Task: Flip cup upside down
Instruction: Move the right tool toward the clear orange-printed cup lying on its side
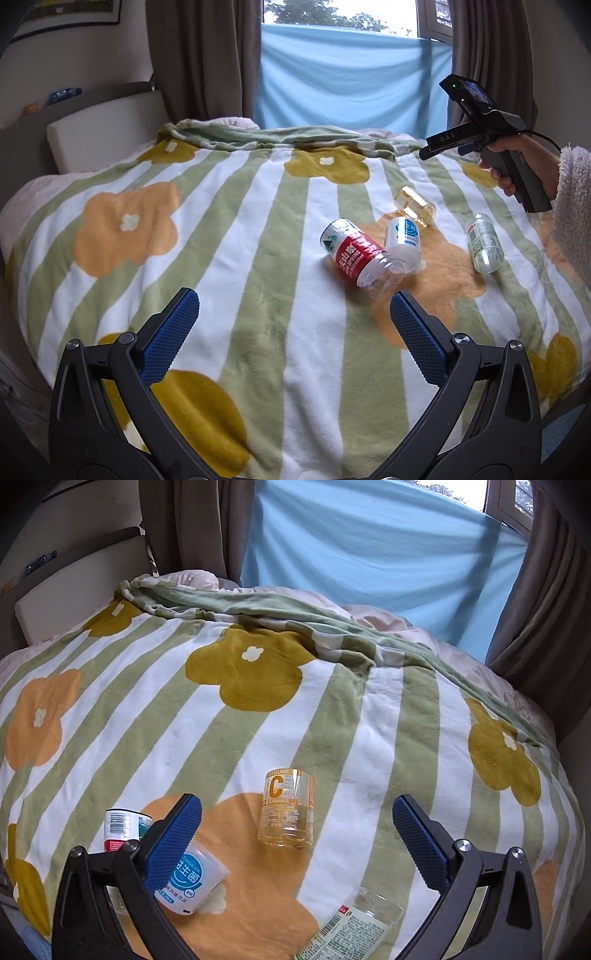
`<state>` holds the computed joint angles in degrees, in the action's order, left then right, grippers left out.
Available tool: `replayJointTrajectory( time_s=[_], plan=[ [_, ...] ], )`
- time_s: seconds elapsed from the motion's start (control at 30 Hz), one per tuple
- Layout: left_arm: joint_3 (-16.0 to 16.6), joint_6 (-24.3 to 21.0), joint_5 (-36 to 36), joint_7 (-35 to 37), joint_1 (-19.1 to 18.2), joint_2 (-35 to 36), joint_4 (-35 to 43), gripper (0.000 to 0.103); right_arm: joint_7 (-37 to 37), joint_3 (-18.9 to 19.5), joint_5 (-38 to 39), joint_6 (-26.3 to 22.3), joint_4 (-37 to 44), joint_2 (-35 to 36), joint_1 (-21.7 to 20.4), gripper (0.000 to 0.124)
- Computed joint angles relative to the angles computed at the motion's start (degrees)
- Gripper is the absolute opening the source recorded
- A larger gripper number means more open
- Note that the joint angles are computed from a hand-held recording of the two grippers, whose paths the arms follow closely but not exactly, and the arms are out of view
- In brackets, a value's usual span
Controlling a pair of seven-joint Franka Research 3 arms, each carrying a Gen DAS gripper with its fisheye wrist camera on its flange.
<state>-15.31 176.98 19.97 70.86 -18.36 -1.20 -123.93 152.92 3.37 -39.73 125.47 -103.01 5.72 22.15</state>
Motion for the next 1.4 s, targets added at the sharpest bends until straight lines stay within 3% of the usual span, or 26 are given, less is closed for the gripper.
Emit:
replayJointTrajectory(
  time_s=[0.1, 0.2, 0.37, 0.63, 0.97, 1.17, 1.4],
  plan=[
    [0.16, -0.42, 4.13, -3.76, 0.54, 1.11, 0.68, 0.103, -6.85, -1.24, 9.82, 1.28, 3.50, 4.78, -2.62, 0.103],
    [0.37, -1.42, 5.48, -4.90, 0.62, 1.94, 1.32, 0.103, -12.04, -2.47, 18.63, 0.98, 6.09, 9.34, -4.48, 0.094],
    [0.97, -2.53, 8.59, -7.33, 0.55, 3.11, 2.41, 0.103, -11.45, -4.68, 20.54, 1.51, 6.49, 11.71, -3.76, 0.086],
    [1.11, -3.02, 10.24, -8.86, 0.71, 2.82, 2.47, 0.103, -16.08, -4.64, 28.93, 7.45, 4.89, 13.21, -4.69, 0.055],
    [0.99, -2.42, 8.64, -6.74, 1.48, -0.21, 0.39, 0.103, -11.48, -5.53, 24.71, 6.32, 4.11, 9.84, -1.83, 0.054],
    [2.15, 0.21, -0.43, 0.19, 0.47, -5.59, -4.09, 0.103, -6.80, -3.09, 20.27, 1.94, 2.77, 3.86, 0.22, 0.054],
    [7.52, 0.83, -11.90, 9.35, -5.99, -11.14, -9.01, 0.103, -3.00, 2.48, 17.90, 0.07, 0.31, -1.88, 3.45, 0.054]
  ],
)
